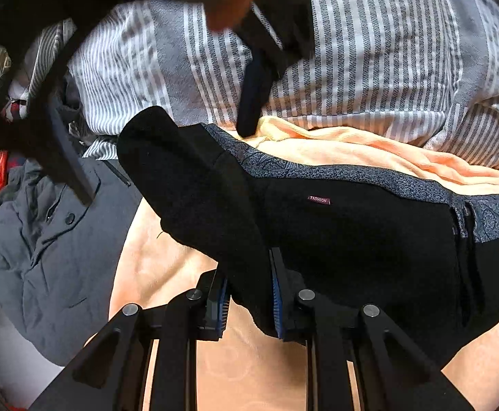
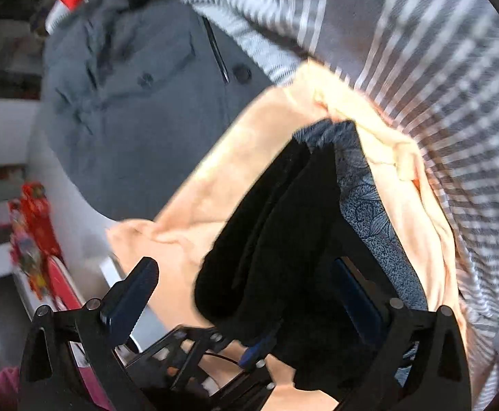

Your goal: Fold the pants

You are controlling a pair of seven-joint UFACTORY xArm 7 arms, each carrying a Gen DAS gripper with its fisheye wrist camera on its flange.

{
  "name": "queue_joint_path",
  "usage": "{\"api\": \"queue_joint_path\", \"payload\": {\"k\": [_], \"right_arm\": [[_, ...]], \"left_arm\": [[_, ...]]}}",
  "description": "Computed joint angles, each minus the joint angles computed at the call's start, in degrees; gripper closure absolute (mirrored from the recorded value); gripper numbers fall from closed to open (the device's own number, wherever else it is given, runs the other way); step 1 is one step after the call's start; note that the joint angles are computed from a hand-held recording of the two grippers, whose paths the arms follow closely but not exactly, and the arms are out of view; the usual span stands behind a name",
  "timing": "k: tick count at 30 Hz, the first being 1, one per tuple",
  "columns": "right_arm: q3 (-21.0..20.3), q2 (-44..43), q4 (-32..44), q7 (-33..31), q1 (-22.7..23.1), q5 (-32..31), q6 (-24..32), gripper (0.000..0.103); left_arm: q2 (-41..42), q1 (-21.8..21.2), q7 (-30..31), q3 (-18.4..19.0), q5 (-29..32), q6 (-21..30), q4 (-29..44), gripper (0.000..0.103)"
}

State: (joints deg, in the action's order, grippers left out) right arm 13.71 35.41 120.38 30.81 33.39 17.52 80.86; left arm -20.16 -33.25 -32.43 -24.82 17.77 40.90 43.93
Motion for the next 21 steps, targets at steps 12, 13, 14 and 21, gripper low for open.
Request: {"api": "queue_joint_path", "payload": {"k": [12,13,14,21], "right_arm": [[0.6,-25.7,-37.4,-0.1,-5.2,9.0,-23.4,0.083],[0.6,-29.9,-42.1,0.1,-5.7,10.4,-26.3,0.083],[0.4,-33.3,-45.5,0.3,-6.0,11.5,-28.2,0.083],[-1.3,-60.6,-71.0,5.5,-5.1,17.9,-42.2,0.083]], "left_arm": [[0.0,-1.8,2.2,-1.3,0.4,-0.4,3.1,0.081],[0.2,-2.1,2.5,-1.7,0.5,-0.4,4.0,0.081],[0.3,-2.4,2.6,-2.2,0.7,-0.5,4.7,0.081],[3.1,-5.6,4.3,-5.3,1.4,0.7,12.2,0.081]]}}
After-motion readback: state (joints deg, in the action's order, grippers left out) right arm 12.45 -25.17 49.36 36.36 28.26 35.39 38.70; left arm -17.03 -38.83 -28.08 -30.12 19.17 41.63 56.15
